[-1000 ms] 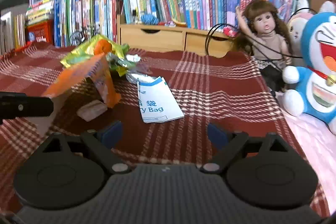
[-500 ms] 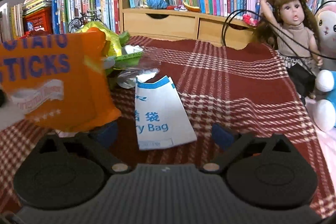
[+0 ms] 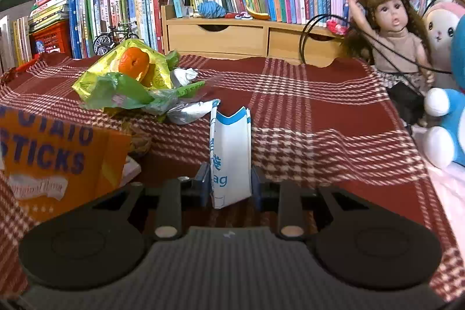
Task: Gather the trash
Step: 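Grasp the orange potato-sticks box with the left gripper while the right gripper grasps the white 'Bag' packet, then carry the box and white packet down past the table edge over the bin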
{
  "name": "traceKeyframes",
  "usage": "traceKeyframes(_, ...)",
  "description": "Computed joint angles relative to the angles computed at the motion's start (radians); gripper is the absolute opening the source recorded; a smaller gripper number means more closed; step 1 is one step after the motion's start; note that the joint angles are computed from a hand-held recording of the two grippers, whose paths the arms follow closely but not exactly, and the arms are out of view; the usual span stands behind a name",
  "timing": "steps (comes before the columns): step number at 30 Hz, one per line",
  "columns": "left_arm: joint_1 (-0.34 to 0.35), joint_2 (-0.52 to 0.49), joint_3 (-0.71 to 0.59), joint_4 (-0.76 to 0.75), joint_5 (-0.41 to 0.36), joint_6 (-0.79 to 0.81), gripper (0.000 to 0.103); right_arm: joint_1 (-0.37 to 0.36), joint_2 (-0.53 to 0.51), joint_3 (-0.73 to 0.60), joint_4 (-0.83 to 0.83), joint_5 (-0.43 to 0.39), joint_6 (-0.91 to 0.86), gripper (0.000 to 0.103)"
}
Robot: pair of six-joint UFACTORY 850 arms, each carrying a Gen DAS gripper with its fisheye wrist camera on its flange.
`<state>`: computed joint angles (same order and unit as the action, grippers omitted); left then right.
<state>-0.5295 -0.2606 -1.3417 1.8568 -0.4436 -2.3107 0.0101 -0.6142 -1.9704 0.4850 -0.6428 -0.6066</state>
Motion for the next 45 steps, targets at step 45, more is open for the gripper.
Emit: traceKeyframes(45,-0.442,0.531,0.516,-0.303,-0.317,0.247,0.002,-0.051,0.724,0.732,0.33,-0.132,-0.332,0.033)
